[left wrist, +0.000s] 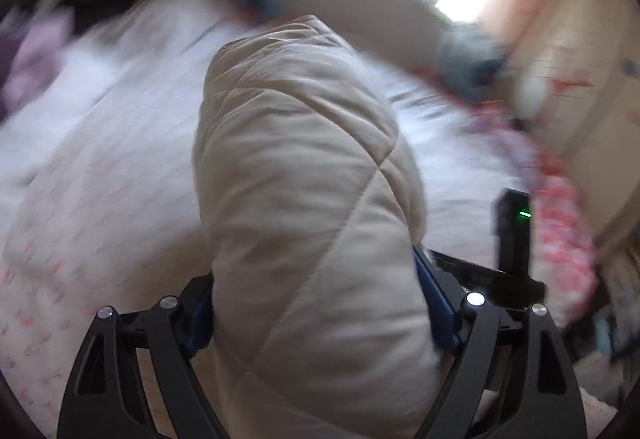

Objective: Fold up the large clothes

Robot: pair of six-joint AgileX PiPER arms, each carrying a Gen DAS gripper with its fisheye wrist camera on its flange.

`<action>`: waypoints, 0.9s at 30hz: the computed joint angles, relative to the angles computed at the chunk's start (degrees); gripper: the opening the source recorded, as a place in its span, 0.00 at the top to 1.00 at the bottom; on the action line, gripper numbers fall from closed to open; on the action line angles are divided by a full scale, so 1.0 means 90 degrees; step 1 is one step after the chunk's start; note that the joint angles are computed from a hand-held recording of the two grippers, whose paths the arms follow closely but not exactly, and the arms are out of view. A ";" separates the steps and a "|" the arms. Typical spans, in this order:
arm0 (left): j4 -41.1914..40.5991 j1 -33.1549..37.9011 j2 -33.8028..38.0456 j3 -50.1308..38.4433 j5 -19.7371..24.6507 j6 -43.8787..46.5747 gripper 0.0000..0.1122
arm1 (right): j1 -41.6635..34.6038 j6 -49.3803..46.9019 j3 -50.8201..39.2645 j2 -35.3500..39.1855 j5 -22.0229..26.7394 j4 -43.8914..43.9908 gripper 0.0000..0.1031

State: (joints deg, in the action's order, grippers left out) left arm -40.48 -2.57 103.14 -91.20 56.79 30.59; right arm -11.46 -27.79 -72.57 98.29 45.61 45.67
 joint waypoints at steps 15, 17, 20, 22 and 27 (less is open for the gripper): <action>-0.0935 -0.0088 0.0385 -0.0106 -0.1358 0.1602 0.17 | 0.0360 0.1537 -0.2097 -0.0377 0.0780 -0.1779 0.06; -0.0692 -0.0339 0.0387 0.0075 -0.1726 0.1545 0.17 | 0.0638 0.1769 -0.2991 0.0109 0.0616 -0.1721 0.06; -0.0226 -0.0568 0.0365 0.0027 -0.1908 0.1280 0.17 | 0.0602 0.2191 -0.4412 0.1576 0.1049 -0.0809 0.06; -0.0417 -0.0449 0.0330 0.0156 -0.1858 0.1455 0.16 | 0.0638 0.2695 -0.5033 0.2725 0.1298 -0.1276 0.06; -0.0348 -0.0456 0.0372 0.0001 -0.1592 0.1310 0.16 | 0.0767 0.2943 -0.5260 0.3204 0.1257 -0.2035 0.07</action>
